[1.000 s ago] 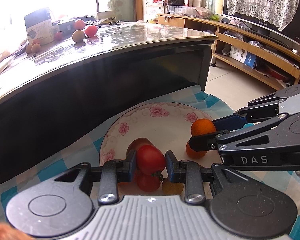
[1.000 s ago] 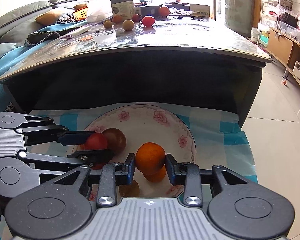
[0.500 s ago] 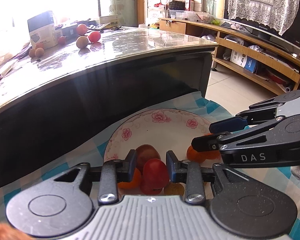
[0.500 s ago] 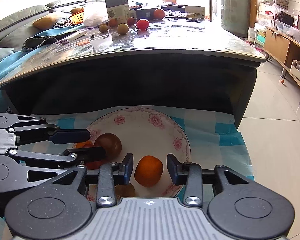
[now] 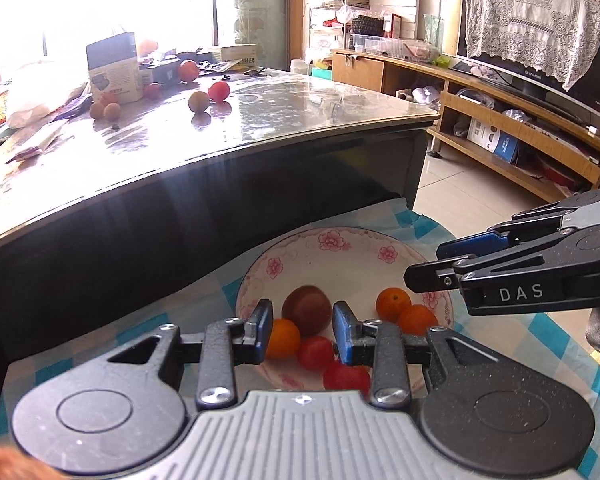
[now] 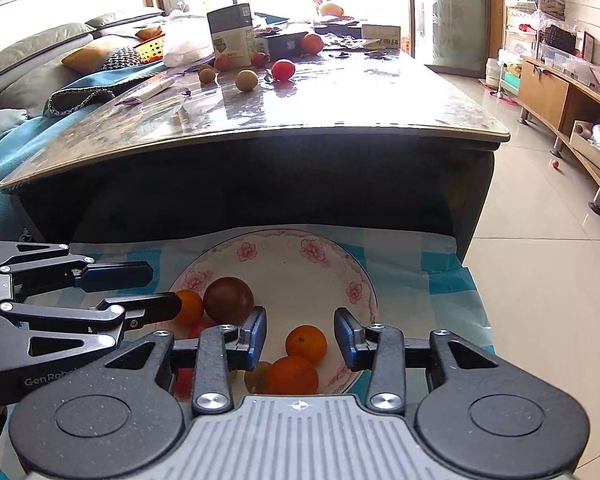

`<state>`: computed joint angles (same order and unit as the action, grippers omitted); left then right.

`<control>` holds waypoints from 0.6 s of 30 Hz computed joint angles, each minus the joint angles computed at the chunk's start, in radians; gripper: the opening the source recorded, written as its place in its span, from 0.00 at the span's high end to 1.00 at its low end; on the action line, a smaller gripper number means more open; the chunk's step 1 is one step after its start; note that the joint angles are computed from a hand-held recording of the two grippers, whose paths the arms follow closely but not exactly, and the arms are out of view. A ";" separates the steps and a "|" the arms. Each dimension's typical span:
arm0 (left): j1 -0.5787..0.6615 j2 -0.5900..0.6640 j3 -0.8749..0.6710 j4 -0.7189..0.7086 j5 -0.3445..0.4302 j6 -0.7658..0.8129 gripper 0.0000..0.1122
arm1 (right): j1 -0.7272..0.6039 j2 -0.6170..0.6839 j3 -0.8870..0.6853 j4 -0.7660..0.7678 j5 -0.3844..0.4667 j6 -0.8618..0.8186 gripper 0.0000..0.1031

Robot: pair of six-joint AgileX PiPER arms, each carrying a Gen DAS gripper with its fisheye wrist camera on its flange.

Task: Organize fruits
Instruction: 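Withdraw both open tools away from the bowl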

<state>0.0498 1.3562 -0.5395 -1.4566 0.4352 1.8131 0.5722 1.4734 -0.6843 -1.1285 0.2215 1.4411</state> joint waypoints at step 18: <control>0.223 -0.364 0.231 0.379 0.208 -0.357 0.51 | 0.383 -0.251 0.168 0.191 0.306 0.176 0.67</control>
